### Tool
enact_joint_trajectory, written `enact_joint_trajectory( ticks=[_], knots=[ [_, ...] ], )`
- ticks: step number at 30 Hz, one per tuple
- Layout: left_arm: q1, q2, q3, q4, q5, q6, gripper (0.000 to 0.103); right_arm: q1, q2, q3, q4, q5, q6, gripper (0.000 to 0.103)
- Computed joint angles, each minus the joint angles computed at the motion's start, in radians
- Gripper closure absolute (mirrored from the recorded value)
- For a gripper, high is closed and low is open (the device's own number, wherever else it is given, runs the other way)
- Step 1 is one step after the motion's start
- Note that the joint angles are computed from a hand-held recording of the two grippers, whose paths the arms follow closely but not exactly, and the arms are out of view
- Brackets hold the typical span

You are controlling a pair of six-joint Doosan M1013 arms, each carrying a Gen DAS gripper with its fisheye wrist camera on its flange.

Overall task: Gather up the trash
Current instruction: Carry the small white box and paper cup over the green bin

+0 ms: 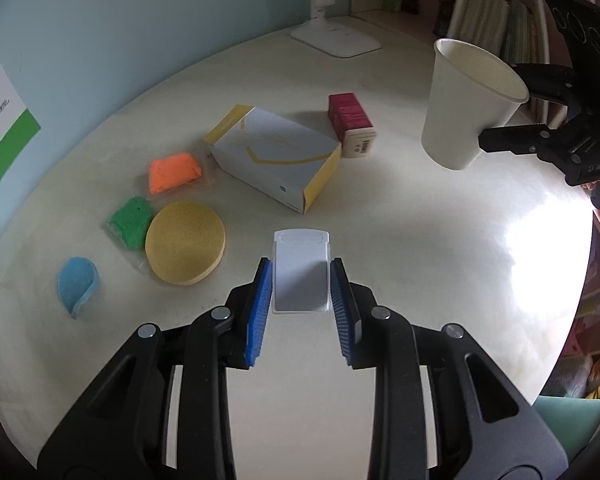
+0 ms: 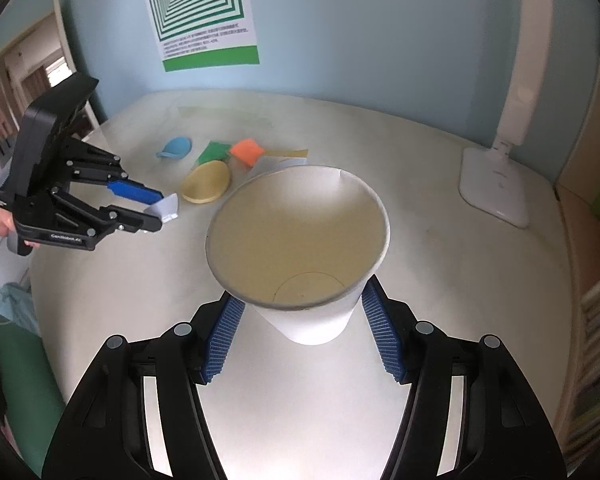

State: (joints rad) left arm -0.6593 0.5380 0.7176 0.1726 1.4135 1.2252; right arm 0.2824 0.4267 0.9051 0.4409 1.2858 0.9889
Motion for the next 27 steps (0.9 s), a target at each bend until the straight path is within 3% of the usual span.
enact_joint_trajectory(
  ticks=[14, 20, 27],
  knots=[
    [-0.019, -0.065, 0.094, -0.109, -0.088, 0.243, 0.076, 0.067, -0.264, 0.314, -0.205, -0.202, 0.303, 0.042],
    [-0.050, -0.064, 0.103, -0.175, -0.074, 0.349, 0.076, 0.084, -0.379, 0.446, -0.293, -0.225, 0.485, 0.042],
    [-0.117, -0.061, 0.098, -0.196, -0.080, 0.388, 0.076, 0.084, -0.497, 0.575, -0.336, -0.228, 0.573, 0.042]
  ],
)
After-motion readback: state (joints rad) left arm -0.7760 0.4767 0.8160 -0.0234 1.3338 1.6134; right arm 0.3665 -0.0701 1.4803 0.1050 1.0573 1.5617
